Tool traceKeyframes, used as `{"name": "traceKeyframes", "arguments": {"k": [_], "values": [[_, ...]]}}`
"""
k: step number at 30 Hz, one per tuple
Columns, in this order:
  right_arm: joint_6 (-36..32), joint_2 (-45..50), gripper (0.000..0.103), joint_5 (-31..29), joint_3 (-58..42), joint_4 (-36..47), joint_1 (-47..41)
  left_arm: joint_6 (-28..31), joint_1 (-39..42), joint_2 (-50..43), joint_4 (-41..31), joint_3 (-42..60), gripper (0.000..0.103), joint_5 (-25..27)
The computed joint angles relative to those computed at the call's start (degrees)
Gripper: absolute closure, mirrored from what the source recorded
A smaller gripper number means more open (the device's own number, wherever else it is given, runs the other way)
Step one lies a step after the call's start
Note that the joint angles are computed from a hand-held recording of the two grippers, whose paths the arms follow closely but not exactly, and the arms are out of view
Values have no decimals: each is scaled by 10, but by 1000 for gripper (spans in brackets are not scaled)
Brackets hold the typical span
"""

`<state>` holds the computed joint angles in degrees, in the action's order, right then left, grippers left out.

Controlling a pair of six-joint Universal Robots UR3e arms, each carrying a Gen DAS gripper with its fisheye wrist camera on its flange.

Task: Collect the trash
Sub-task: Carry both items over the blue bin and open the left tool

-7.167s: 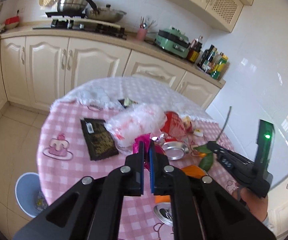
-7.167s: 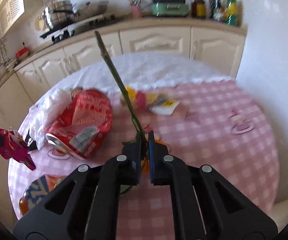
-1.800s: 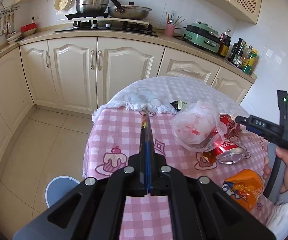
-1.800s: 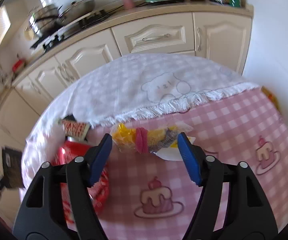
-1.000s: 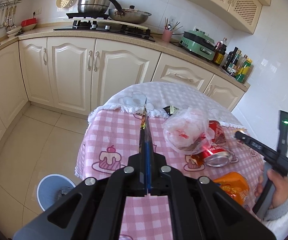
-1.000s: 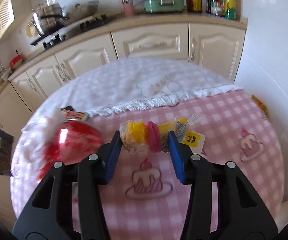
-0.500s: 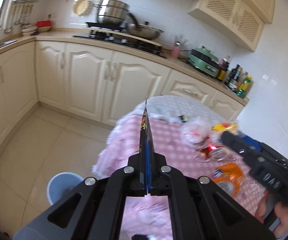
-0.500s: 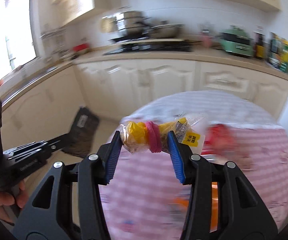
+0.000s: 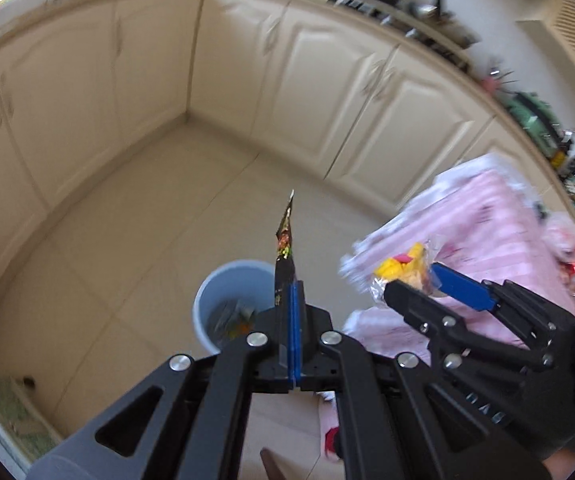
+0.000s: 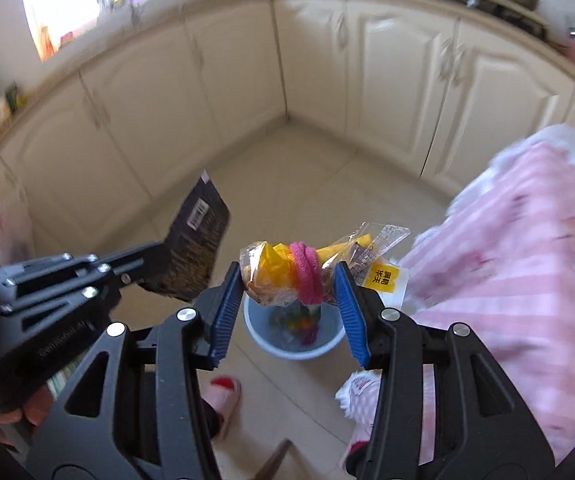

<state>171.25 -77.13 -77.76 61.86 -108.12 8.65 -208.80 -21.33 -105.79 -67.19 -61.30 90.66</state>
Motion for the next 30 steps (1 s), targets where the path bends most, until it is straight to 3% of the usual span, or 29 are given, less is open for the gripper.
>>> {"name": "traceKeyframes", "arguments": {"k": [4,11,13,14,15,19,30], "values": [[-4,46,57,-21,16,-13,15,11,34,-39,18,-29,103,-57],[4,87,57,-41,42,-42,9,27,48,-157,5,79,102,-104],[4,99,57,-41,38,-46,6,33,50,-177,-5,102,91,-113],[2,107,57,-40,33,-46,3,30,48,-188,-14,119,71,-101],[2,113,57,-40,31,-47,3,23,44,-187,-7,114,60,-87],[6,102,57,-39,76,-76,6,17,54,-166,18,72,60,-86],[12,132,56,-34,56,-85,18,0,85,-71,31,-73,58,-60]]}}
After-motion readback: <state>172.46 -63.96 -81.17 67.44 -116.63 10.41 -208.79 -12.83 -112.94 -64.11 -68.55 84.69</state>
